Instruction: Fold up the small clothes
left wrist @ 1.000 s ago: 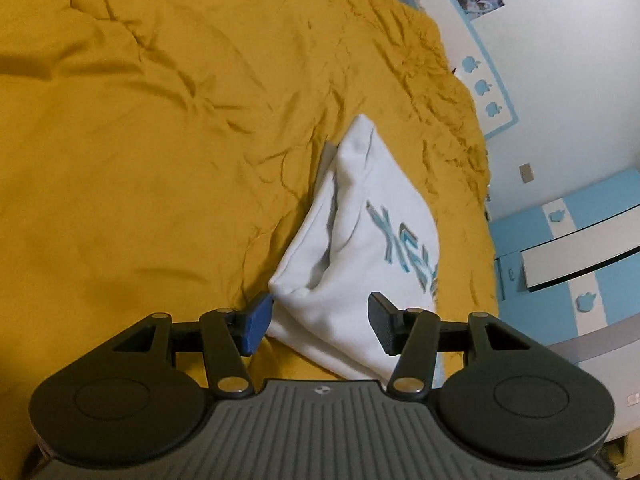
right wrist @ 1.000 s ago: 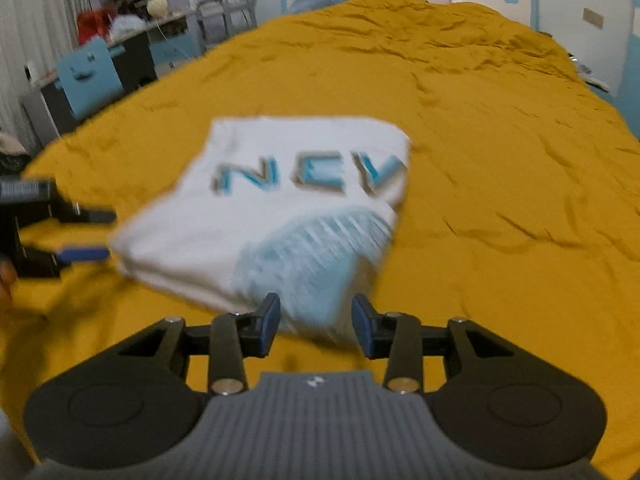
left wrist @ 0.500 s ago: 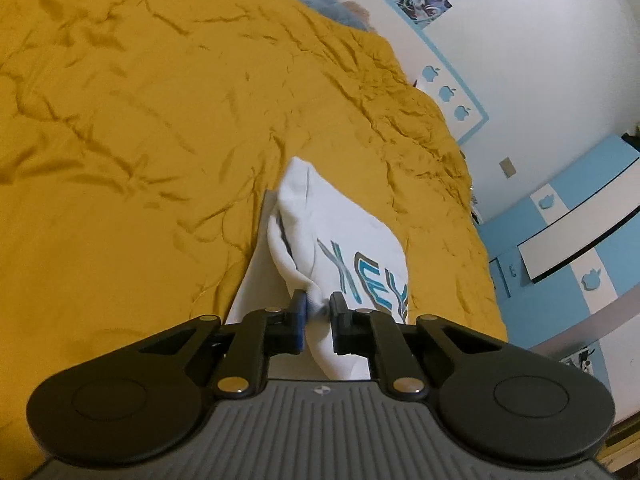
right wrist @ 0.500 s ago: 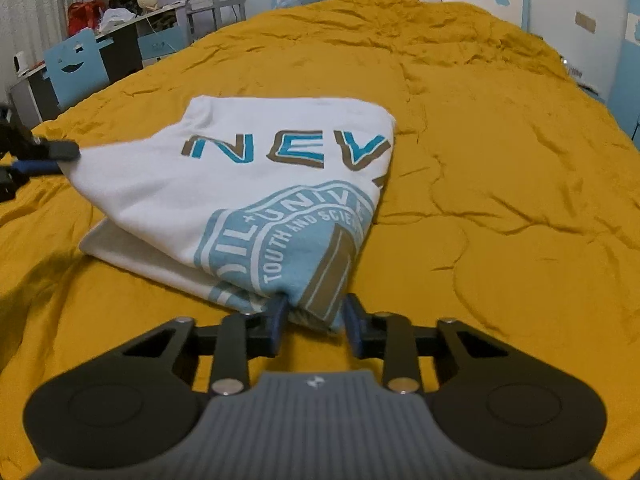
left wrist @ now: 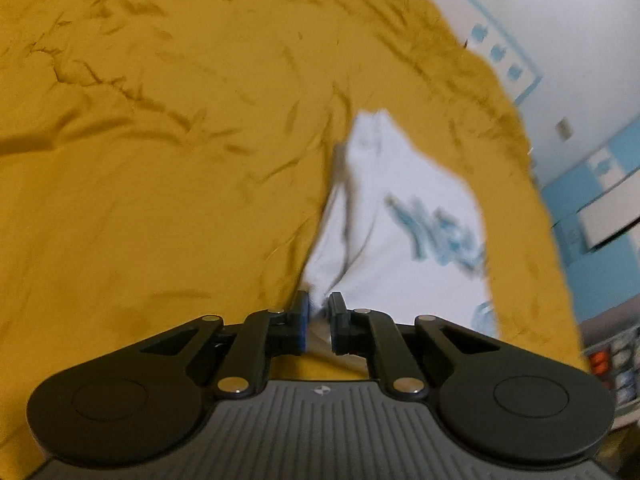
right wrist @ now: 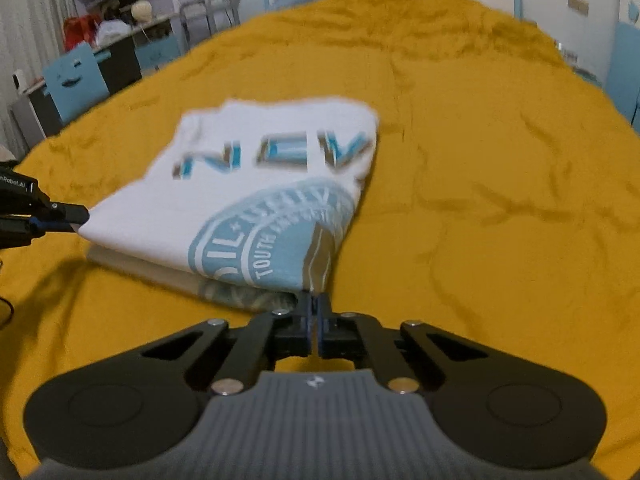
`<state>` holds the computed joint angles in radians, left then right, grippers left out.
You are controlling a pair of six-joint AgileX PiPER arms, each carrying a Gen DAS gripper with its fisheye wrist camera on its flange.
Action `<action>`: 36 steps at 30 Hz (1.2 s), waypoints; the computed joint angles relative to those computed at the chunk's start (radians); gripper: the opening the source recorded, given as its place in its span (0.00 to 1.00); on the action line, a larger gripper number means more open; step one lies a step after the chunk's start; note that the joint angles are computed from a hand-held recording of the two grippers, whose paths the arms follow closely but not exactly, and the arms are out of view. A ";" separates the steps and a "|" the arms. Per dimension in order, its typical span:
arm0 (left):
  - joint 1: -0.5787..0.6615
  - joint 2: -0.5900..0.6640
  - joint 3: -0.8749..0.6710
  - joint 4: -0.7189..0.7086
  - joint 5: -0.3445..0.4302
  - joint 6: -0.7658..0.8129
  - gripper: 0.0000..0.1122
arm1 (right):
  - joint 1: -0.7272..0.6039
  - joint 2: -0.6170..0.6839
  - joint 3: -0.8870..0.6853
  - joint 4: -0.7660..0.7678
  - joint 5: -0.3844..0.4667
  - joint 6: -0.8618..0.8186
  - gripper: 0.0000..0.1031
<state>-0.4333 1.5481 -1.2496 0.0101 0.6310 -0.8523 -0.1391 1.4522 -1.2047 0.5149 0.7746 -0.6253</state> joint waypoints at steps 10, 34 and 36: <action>-0.103 0.100 -0.135 0.208 0.199 -0.092 0.19 | -0.062 0.045 0.017 0.014 0.018 -0.001 0.00; 0.139 0.274 -0.295 -0.288 -0.064 0.408 0.69 | -0.178 0.345 -0.356 0.365 0.254 0.148 0.50; 0.157 0.339 -0.351 -0.297 -0.043 0.414 0.69 | -0.168 0.399 -0.413 0.377 0.259 0.183 0.54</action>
